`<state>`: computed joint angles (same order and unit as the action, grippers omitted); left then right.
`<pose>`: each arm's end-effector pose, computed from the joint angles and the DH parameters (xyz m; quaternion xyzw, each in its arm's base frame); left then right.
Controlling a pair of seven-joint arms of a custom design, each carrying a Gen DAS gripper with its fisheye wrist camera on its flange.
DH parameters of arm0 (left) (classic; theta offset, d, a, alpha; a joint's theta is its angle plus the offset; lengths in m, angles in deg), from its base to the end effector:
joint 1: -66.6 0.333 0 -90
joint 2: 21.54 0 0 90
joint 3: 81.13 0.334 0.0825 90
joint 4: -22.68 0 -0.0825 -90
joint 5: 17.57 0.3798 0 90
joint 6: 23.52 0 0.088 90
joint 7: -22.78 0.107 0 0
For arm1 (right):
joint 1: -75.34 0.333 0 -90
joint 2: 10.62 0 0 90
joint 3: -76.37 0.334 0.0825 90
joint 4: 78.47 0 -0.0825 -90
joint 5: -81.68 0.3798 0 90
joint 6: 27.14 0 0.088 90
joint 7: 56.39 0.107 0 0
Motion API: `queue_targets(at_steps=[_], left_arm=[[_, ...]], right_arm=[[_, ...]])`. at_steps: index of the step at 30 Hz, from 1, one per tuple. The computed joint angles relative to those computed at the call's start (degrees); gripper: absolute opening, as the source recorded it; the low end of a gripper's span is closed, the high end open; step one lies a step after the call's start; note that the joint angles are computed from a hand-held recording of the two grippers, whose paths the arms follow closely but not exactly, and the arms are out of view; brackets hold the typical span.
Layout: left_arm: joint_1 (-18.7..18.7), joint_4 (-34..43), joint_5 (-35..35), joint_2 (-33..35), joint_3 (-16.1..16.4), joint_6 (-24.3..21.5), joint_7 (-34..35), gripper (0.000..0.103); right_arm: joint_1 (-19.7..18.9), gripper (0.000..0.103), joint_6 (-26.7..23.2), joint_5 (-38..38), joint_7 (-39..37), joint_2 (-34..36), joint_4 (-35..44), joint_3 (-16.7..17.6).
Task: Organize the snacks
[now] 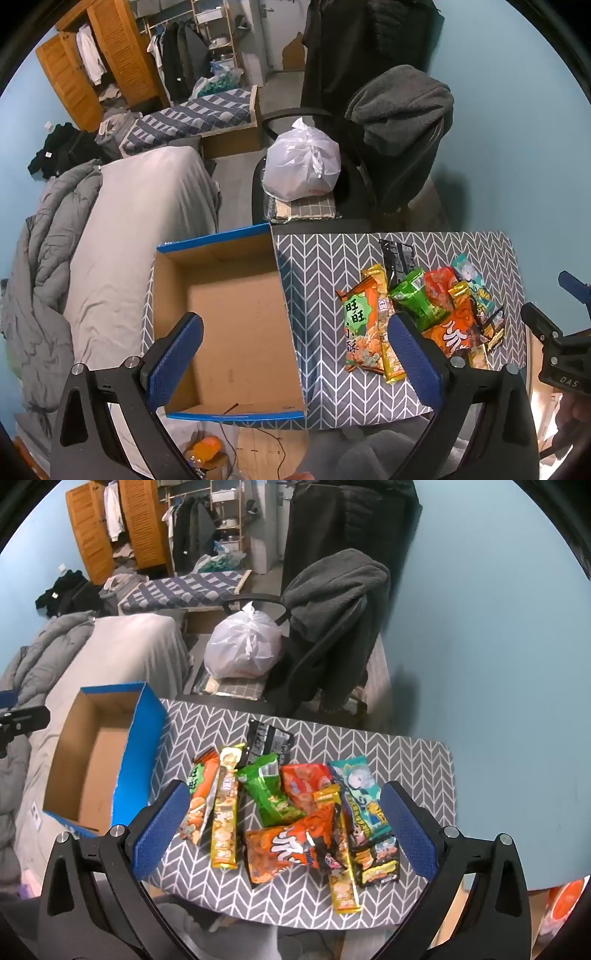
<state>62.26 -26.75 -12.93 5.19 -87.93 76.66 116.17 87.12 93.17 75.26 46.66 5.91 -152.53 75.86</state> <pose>0.6892 -0.0992 0.7046 -0.6087 0.7652 -0.1472 0.1494 0.6719 0.1295 0.6593 -0.6827 0.6821 -0.1852 0.1852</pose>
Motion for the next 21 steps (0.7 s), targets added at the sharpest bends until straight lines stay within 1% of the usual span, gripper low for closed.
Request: queue_targets(at_steps=[6,7,8,9,11,14,16,21], left_arm=[[0.44,1.22,-1.08,0.41,-0.29,-1.29,0.68,0.101],[0.06,3.13,-0.59,1.56,-0.08,-1.65,0.40,0.101],[0.03,3.19,-0.50,1.56,-0.04,-1.57,0.47,0.101],[-0.44,5.24,-0.01,2.78,0.15,-2.42,0.10,0.101],[-0.72,6.99,0.42,3.71,0.30,-3.22,0.15,0.101],[-0.75,6.07,0.33,3.28,0.25,-2.83,-0.25,0.101],[-0.47,1.23,0.08,0.76,0.18,-0.38,-1.01,0.101],[-0.35,0.72,0.02,0.45,0.03,-0.08,-1.07,0.101]], right_arm=[[0.08,0.101,0.40,-0.26,0.25,-0.14,-0.26,-0.05],[0.11,0.101,0.35,-0.29,0.32,-0.11,-0.21,-0.05],[-0.10,0.101,0.50,0.19,-0.03,-0.21,-0.39,0.04],[-0.11,0.101,0.41,0.23,-0.03,-0.19,-0.35,0.04],[-0.09,0.101,0.59,0.21,-0.03,-0.25,-0.47,0.03],[-0.08,0.101,0.50,0.32,-0.14,-0.23,-0.38,0.07],[-0.05,0.101,0.39,0.30,-0.23,-0.18,-0.23,0.09],[0.00,0.101,0.75,0.19,0.01,-0.18,-0.58,0.02]])
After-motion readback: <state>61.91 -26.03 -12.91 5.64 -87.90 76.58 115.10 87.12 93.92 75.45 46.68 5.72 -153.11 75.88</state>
